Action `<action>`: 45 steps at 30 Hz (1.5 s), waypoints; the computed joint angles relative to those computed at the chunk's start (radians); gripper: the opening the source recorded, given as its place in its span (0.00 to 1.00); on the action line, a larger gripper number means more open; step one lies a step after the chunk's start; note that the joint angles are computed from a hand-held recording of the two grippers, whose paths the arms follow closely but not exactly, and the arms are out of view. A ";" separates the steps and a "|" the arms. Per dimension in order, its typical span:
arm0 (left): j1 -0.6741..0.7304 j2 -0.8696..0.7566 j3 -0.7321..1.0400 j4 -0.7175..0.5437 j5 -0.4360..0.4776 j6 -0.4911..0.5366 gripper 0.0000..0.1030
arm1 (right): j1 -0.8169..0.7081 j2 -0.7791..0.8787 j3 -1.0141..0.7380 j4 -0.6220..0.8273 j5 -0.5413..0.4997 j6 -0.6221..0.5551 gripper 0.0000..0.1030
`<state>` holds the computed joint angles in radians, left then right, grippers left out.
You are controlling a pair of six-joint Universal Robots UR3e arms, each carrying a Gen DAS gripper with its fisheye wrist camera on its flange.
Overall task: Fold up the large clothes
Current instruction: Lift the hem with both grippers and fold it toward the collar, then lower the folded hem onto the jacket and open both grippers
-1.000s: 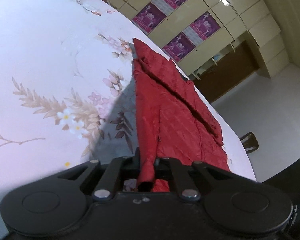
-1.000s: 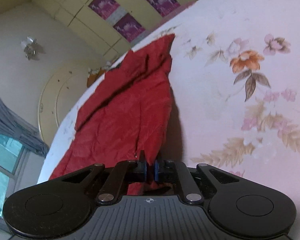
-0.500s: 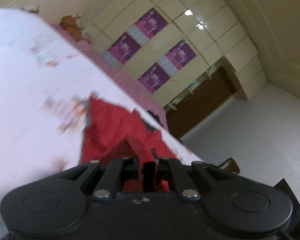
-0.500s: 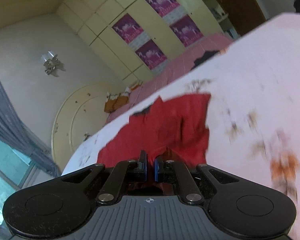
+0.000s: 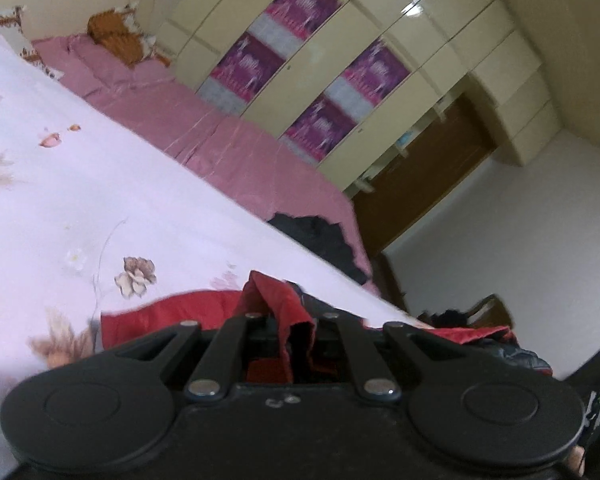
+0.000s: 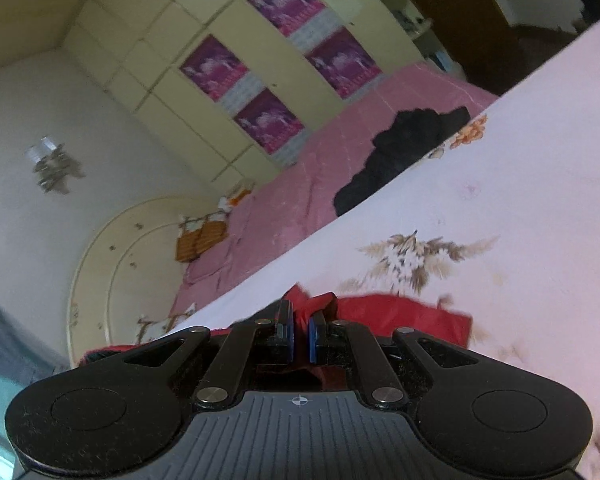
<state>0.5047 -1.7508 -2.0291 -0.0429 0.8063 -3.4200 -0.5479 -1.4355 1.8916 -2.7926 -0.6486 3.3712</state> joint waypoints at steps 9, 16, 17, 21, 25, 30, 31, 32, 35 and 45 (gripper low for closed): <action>-0.006 -0.359 0.210 0.177 0.016 -0.115 0.96 | 0.106 0.379 -0.266 -0.218 -0.197 0.172 0.88; -0.009 -0.415 0.392 -0.251 0.022 0.131 0.73 | 0.190 0.463 -0.392 0.018 -0.332 -0.046 0.73; -0.017 -0.438 0.448 -0.320 0.029 0.156 0.70 | 0.204 0.486 -0.427 0.058 -0.349 -0.059 0.73; -0.057 -0.457 0.500 -0.371 0.060 0.285 0.25 | 0.256 0.542 -0.519 0.147 -0.417 -0.132 0.24; -0.062 -0.435 0.410 -0.103 0.086 0.245 0.09 | 0.272 0.509 -0.427 -0.088 -0.466 -0.132 0.05; -0.124 -0.475 0.515 -0.095 0.180 0.272 0.09 | 0.309 0.541 -0.480 -0.140 -0.530 -0.154 0.04; -0.140 -0.497 0.555 -0.138 0.205 0.279 0.09 | 0.324 0.557 -0.500 -0.122 -0.559 -0.165 0.04; -0.150 -0.516 0.588 -0.180 0.226 0.285 0.09 | 0.336 0.574 -0.527 -0.083 -0.586 -0.178 0.04; -0.175 -0.564 0.625 -0.228 0.285 0.307 0.10 | 0.361 0.632 -0.577 -0.006 -0.633 -0.197 0.05; -0.204 -0.528 0.539 -0.130 0.356 0.363 0.31 | 0.354 0.585 -0.459 -0.110 -0.636 -0.157 0.33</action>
